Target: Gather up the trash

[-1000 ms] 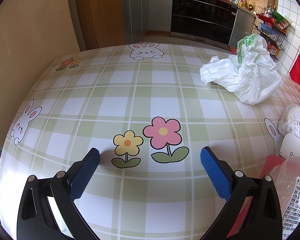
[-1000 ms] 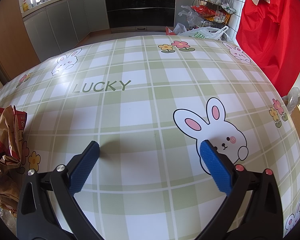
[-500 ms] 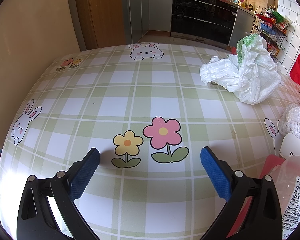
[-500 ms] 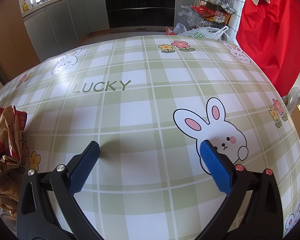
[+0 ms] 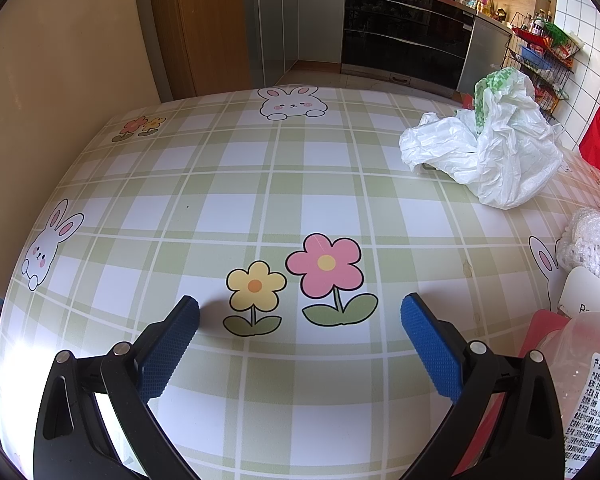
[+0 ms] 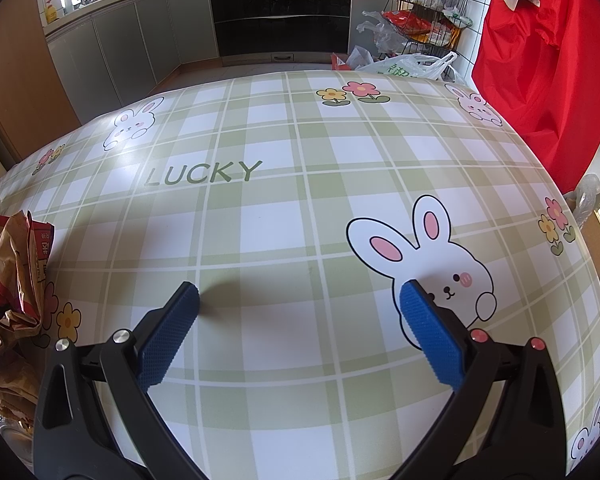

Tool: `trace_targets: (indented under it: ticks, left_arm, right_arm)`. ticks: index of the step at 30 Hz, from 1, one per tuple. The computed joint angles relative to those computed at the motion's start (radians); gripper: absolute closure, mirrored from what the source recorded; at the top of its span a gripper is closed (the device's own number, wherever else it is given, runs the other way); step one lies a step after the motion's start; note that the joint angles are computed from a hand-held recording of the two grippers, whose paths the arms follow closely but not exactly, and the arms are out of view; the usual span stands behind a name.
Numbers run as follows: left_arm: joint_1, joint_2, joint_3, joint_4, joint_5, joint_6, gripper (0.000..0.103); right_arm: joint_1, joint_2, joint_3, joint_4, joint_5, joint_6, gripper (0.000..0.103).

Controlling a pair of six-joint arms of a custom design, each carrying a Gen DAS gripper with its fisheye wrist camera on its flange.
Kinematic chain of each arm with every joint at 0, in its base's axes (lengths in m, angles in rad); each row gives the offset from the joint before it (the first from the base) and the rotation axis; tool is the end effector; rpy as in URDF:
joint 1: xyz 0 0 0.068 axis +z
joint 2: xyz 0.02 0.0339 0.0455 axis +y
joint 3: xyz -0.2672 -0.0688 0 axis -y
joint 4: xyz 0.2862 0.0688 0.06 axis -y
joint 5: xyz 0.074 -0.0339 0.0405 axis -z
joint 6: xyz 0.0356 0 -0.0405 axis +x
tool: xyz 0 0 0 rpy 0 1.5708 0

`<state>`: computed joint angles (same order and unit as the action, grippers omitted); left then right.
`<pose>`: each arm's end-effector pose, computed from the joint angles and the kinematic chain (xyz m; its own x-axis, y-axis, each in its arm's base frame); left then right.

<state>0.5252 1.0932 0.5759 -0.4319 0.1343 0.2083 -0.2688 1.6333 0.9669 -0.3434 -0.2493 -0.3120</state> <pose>0.2094 0.1158 0.1726 -0.7770 -0.2134 -0.5923 -0.2747 0.9614 0.0139 0.3460 -0.0862 0.1586 -0.8171 -0.0835 -0.5705 -0.1261 0.9914 0.0355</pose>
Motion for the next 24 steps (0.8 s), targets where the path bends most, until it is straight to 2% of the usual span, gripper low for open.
trace_targets:
  ticks: [24]
  left_arm:
    - [0.000,0.000,0.000,-0.001,0.000,0.000,0.005]
  right_arm:
    - [-0.008,0.002,0.005,-0.005,-0.004,-0.007,0.004]
